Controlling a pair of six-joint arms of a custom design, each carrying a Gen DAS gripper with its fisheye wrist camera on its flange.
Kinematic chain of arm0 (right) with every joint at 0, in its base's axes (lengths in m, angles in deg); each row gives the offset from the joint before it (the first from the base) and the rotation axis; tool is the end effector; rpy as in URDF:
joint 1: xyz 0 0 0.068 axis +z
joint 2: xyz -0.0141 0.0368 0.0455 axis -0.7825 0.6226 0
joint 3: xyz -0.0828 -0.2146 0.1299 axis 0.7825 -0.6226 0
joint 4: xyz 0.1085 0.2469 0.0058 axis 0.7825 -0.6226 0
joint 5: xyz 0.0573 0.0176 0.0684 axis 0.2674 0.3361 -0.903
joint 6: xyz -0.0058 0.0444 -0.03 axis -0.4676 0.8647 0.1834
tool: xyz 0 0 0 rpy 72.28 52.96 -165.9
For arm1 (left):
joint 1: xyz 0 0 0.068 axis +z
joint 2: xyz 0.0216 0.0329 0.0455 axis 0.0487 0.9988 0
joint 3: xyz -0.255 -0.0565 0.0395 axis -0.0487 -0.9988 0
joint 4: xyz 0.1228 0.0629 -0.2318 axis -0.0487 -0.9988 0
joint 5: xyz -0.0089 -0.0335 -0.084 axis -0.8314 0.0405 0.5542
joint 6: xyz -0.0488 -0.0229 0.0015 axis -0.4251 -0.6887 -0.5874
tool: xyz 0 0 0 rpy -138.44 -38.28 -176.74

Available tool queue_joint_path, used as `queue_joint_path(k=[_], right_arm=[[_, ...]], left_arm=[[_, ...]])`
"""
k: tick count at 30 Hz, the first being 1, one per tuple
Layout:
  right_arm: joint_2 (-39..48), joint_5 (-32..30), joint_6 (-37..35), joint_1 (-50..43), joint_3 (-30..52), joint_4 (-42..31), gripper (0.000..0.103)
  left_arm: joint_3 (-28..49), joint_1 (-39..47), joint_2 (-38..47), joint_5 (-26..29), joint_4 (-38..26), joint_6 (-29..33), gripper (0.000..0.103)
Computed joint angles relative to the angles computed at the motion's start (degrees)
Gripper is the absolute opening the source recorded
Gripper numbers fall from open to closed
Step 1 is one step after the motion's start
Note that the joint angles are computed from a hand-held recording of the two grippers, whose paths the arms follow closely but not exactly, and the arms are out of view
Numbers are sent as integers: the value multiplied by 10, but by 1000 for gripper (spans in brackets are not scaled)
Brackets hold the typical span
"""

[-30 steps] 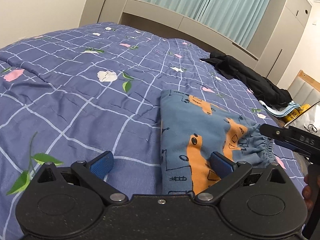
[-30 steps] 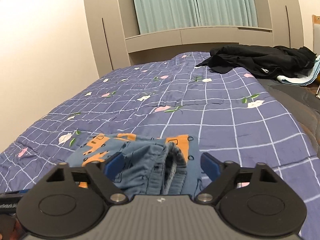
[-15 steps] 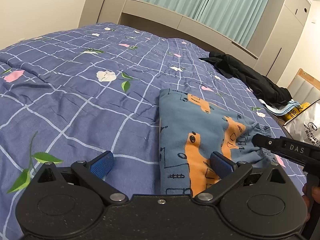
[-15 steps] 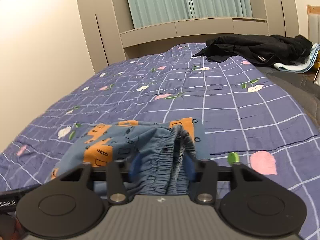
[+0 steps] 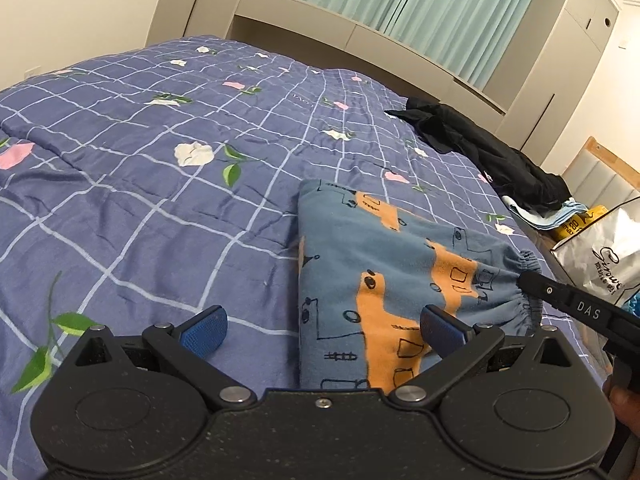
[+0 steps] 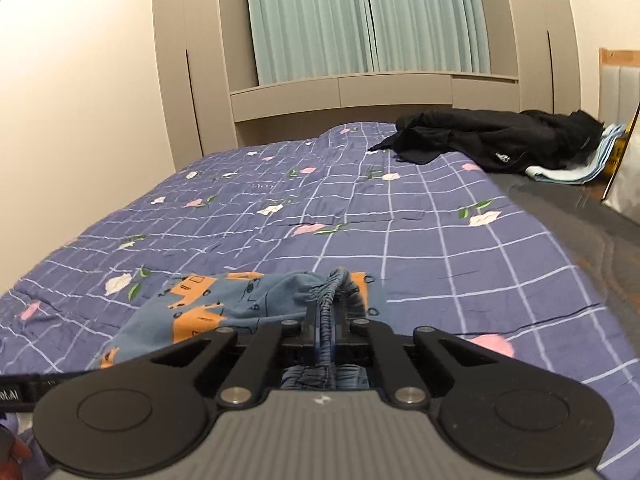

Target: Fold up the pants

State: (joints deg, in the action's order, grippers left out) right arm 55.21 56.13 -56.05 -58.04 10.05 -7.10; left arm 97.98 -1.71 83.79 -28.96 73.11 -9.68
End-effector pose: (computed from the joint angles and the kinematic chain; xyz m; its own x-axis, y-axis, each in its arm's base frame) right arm 0.2857 -0.0274 0.1378 -0.4488 0.1025 -0.8877 0.0031 0.9936 0.1131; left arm 0.2902 -0.0328 0.1087 -0.6513 -0.2210 -0.7259 0.1197 0.9148 -0.3858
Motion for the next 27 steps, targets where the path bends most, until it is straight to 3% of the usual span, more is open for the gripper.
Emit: queue_joint_path(k=[8, 14, 18, 22, 27], right_arm=[[25, 23, 13, -1, 7, -24, 5], [31, 21, 29, -5, 4, -25, 13], [16, 20, 33, -10, -12, -9, 60], [13, 19, 33, -8, -17, -2, 83], [15, 51, 20, 12, -28, 10, 100]], left_arm=[[5, -4, 11, -11, -14, 22, 102], [9, -4, 8, -15, -30, 32, 102], [15, -7, 7, -20, -40, 29, 102], [10, -12, 4, -27, -36, 29, 102], [9, -11, 5, -26, -34, 28, 102]])
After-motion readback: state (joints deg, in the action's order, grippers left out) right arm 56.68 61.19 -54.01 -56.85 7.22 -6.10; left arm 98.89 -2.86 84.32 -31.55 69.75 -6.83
